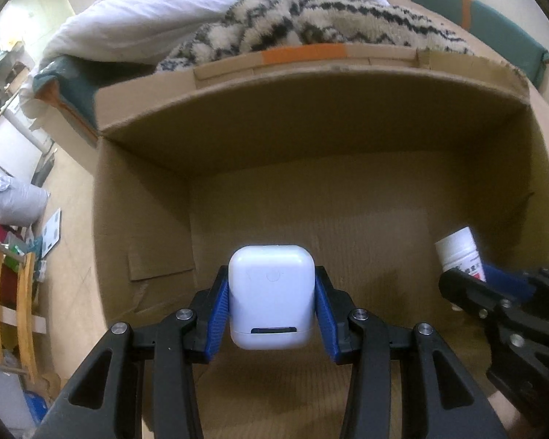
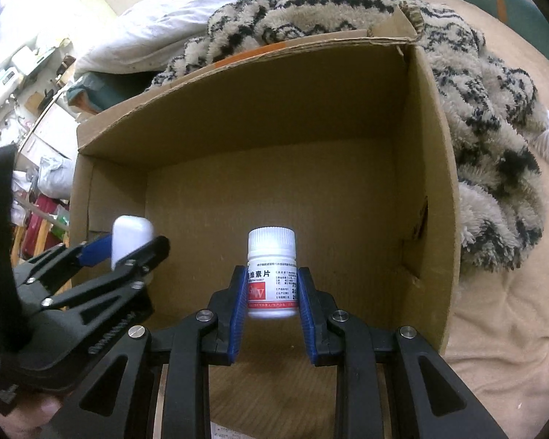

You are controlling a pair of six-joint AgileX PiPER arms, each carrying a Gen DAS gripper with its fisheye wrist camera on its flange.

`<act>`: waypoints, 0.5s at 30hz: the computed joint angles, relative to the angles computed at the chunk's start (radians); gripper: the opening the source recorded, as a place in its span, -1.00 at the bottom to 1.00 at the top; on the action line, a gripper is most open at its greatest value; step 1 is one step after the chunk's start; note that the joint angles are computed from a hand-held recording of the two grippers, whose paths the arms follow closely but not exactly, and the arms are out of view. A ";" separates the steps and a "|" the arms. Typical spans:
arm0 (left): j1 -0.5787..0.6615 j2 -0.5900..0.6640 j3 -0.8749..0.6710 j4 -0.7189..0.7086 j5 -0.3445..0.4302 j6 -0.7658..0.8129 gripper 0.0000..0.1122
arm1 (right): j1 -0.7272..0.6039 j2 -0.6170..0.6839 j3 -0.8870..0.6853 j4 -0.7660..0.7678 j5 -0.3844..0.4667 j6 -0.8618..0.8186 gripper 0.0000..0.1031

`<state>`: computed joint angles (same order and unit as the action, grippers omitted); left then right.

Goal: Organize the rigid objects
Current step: 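Carry both held items over the box and open both tools inside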

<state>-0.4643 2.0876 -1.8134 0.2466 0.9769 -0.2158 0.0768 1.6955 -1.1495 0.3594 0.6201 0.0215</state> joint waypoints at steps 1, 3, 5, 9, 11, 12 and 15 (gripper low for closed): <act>-0.001 0.008 -0.005 0.002 0.001 -0.001 -0.30 | 0.001 0.002 -0.002 -0.005 0.003 0.005 -0.45; -0.005 0.020 -0.009 0.011 0.000 -0.007 -0.30 | 0.000 0.007 -0.008 -0.006 0.009 0.009 -0.45; -0.008 0.031 -0.013 0.019 0.000 -0.012 -0.30 | -0.001 0.011 -0.016 -0.003 0.015 0.008 -0.45; -0.007 0.039 -0.010 0.029 0.002 -0.024 -0.30 | -0.008 0.018 -0.022 0.019 0.018 -0.005 -0.45; -0.006 0.046 -0.017 0.023 0.010 -0.025 -0.30 | -0.010 0.011 -0.017 0.026 0.012 -0.010 -0.45; -0.004 0.051 -0.024 0.016 0.018 -0.023 -0.30 | -0.011 0.005 -0.013 0.029 0.006 -0.014 -0.45; 0.001 0.061 -0.039 -0.006 0.032 -0.014 -0.30 | -0.024 -0.015 -0.002 0.072 -0.007 -0.044 -0.45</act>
